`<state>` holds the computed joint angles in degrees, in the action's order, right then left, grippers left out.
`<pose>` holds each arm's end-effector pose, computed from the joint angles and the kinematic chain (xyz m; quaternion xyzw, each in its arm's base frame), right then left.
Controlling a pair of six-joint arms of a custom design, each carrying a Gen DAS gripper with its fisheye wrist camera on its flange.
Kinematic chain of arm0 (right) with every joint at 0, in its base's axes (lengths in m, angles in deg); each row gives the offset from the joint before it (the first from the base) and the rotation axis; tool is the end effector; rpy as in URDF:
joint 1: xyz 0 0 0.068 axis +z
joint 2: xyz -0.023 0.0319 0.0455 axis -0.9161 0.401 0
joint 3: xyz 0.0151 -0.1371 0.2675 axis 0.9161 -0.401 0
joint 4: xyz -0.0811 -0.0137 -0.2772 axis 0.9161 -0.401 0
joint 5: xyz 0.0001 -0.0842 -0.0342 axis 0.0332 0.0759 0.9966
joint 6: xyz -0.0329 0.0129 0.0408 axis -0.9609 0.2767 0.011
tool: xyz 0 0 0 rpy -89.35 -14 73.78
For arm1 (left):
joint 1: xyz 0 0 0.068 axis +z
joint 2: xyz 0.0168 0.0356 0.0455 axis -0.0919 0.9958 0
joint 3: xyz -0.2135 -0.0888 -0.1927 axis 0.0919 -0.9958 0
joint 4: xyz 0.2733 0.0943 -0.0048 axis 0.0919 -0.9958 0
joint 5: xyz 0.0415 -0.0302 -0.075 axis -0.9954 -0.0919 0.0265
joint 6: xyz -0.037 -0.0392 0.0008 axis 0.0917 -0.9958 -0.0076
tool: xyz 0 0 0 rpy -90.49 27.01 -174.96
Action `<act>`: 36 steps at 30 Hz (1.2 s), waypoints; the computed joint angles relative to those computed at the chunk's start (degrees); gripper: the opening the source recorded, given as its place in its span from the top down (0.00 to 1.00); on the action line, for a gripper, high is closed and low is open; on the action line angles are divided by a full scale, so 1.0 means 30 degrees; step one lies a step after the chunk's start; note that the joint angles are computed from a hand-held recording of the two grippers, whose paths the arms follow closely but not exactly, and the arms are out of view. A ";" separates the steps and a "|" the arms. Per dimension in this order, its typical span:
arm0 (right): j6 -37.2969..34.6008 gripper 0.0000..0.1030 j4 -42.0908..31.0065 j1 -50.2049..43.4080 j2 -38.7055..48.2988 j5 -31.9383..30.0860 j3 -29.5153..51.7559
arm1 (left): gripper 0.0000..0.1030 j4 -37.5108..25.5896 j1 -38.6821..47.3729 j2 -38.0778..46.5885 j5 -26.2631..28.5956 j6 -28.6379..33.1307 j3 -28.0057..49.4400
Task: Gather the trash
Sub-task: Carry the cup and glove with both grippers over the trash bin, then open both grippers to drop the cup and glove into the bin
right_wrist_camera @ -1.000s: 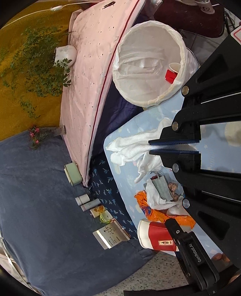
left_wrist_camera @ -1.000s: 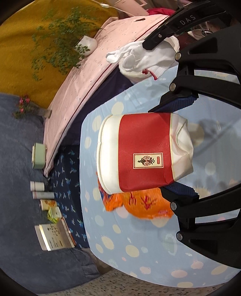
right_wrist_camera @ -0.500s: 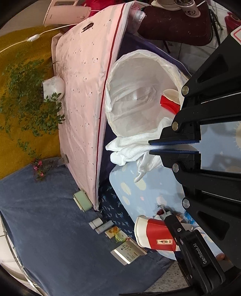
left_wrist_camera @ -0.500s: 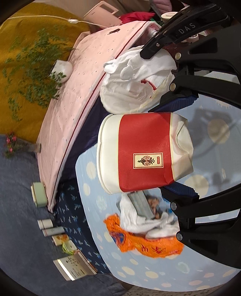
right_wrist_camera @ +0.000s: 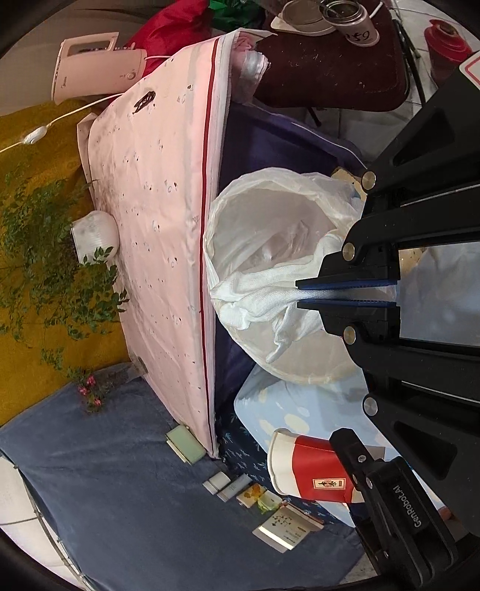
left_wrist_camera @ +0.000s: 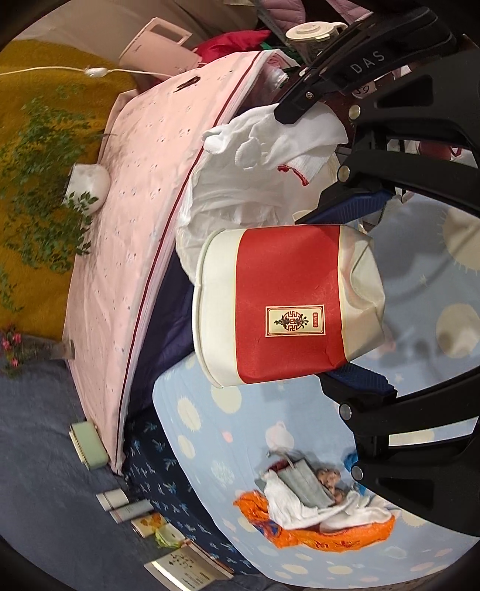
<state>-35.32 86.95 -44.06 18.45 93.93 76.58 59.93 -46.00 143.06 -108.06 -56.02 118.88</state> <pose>0.2679 0.1021 0.1509 0.1496 0.8890 0.1265 0.4138 0.3071 -0.2495 0.1917 0.0617 0.9425 -0.0357 0.3266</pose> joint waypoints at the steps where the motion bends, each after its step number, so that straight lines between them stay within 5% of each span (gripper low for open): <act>1: 0.0019 0.95 0.0091 -0.0211 0.0059 -0.0063 -0.0090 | 0.38 -0.0028 -0.0036 0.0332 0.0090 0.0126 0.0304; 12: -0.0422 0.95 0.0774 -0.2222 0.1190 -0.0901 -0.0083 | 0.38 -0.0375 -0.0249 0.3652 0.1316 0.1061 0.3806; 16: -0.0643 0.95 0.0802 -0.2493 0.1696 -0.0978 0.0424 | 0.24 -0.0514 -0.0283 0.4362 0.1210 0.1302 0.4764; 36: -0.1805 0.92 0.0438 -0.1430 0.3982 -0.0313 0.3519 | 0.22 0.0239 0.0981 0.3292 0.0689 0.0710 0.3078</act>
<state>-40.74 88.27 -48.35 30.40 92.99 87.14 60.64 -43.06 152.94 -105.99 -53.88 128.12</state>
